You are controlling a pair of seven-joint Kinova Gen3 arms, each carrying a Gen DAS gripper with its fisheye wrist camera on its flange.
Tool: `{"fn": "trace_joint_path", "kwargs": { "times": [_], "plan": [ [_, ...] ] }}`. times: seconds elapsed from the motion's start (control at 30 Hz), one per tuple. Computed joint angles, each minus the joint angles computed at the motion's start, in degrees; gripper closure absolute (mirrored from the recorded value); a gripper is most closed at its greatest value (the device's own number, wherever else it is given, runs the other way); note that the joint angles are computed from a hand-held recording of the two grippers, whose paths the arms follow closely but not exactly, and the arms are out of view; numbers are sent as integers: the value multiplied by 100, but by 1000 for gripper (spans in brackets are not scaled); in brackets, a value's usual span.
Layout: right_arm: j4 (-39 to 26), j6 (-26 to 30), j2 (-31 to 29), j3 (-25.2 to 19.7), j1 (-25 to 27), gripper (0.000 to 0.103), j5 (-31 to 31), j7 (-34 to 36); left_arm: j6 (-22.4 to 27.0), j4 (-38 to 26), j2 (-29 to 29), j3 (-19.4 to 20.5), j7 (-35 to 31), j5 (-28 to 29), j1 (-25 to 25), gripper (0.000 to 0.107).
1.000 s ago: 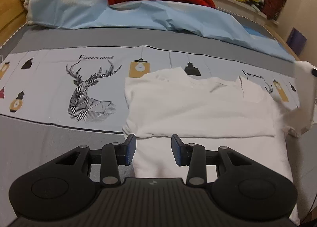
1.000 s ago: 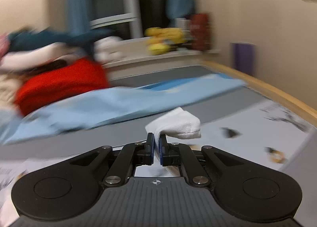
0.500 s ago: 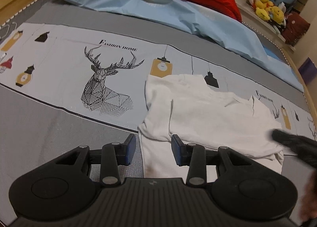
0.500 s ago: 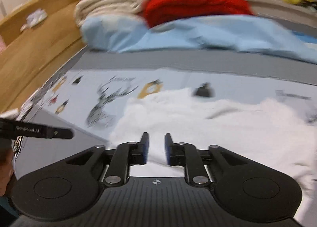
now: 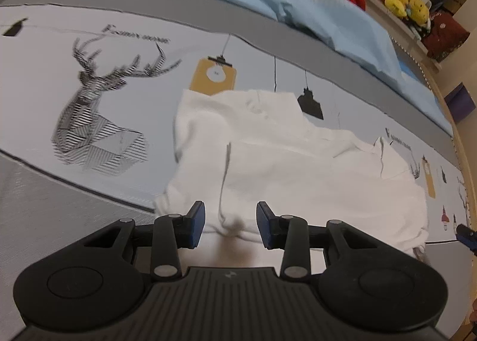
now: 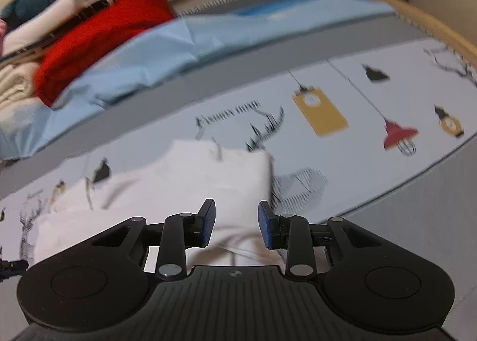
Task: Fold small clothes
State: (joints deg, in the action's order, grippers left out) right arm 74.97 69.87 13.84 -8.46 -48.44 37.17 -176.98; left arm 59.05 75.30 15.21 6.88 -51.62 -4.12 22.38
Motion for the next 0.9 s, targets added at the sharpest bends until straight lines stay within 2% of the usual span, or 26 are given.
{"fn": "trace_joint_path", "kwargs": {
  "times": [0.13, 0.27, 0.37, 0.4, 0.43, 0.47, 0.5, 0.57, 0.63, 0.7, 0.77, 0.83, 0.9],
  "plan": [
    [57, -356, 181, -53, 298, 64, -483, 583, -54, -92, 309, -15, -29, -75, 63, 64],
    [-132, -215, 635, -564, 790, 60, -775, 1418, 136, -254, 604, -53, -74, -120, 138, 64],
    [-184, -174, 864, -532, 778, 59, -837, 1818, 167, -315, 692, -73, -223, -279, 259, 66],
    [-226, -111, 927, -445, 696, 59, -817, 1894, 184, -332, 703, -75, -293, -323, 288, 83],
    [-230, -108, 972, -425, 678, 59, -771, 1918, 196, -348, 703, -63, -385, -313, 279, 95],
    [-208, -166, 979, -354, 647, 69, -796, 1958, 194, -352, 685, -89, -415, -372, 315, 102],
    [-213, -181, 977, -390, 669, 93, -761, 1929, 98, -300, 612, -111, -454, -419, 334, 103],
    [-253, -130, 892, -301, 501, 94, -519, 1687, -323, -81, 326, -135, -478, -431, 292, 104],
    [-79, -439, 598, -89, 166, 95, -53, 1368, -789, 150, -41, 6, -442, -438, 86, 104],
    [-17, -547, 422, 217, -232, 95, 219, 1370, -976, 300, -271, -171, -362, -678, 237, 104],
    [-136, -282, 510, 131, -205, 95, 117, 1719, -789, 282, -248, -195, -343, -697, 185, 104],
    [-340, 184, 826, -324, 224, 92, -306, 2185, -323, 174, -39, -31, -510, -351, -145, 103],
    [-503, 650, 1121, -526, 470, 87, -769, 2652, 143, -32, 202, 4, -785, -172, -201, 101]
  ]
}}
